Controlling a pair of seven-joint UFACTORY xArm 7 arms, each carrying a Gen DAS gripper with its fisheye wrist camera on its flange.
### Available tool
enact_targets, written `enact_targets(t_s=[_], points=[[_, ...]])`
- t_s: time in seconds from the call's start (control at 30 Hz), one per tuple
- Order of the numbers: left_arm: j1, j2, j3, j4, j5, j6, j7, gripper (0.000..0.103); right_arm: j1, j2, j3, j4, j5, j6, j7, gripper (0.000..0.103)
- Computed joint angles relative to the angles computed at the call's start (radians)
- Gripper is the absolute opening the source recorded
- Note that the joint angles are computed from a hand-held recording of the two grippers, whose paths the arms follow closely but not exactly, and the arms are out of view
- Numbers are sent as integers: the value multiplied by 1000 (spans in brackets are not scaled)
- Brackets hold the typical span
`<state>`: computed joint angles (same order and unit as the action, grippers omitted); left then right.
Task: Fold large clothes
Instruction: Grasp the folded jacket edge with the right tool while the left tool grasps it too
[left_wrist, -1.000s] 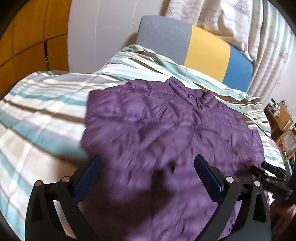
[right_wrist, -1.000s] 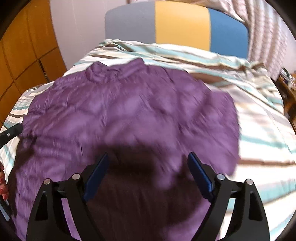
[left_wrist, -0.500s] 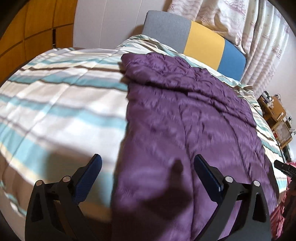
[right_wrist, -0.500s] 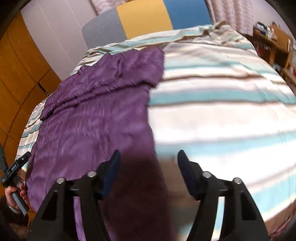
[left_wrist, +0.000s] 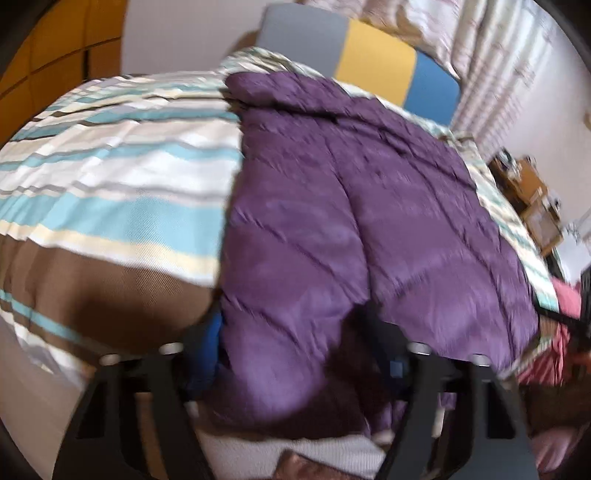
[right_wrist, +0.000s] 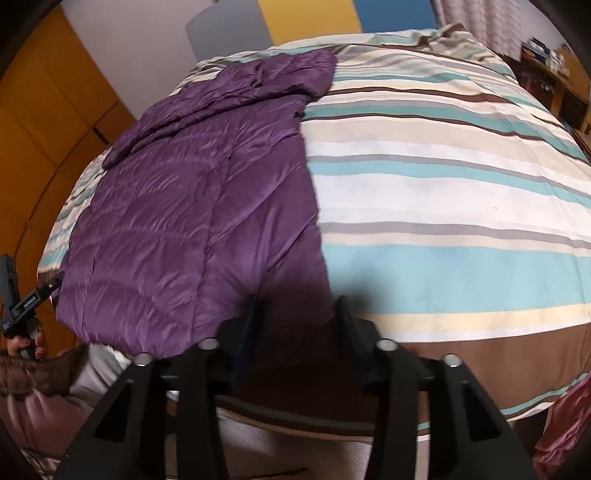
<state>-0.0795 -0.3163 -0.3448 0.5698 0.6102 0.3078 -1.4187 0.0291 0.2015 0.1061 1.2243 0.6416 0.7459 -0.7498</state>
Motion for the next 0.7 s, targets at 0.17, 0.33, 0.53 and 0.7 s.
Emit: enact_targets(t_s=[0.17,0.33,0.53,0.7], points=[[-14,27,-9,34,27,-19,22,11,8,-17,21,-28,57,-38,-80,11],[46,-16,-48,75,151,-8,-47,9,32,-30,36,-19,132,-116,-153,11],[142,-8,-63,172,328,-24,-139,9,44,36,54,111,196,-148,-157,10],[174,68,-32,276,467,-47,-253,9,41,113,79,241,197,-174,-120,10]])
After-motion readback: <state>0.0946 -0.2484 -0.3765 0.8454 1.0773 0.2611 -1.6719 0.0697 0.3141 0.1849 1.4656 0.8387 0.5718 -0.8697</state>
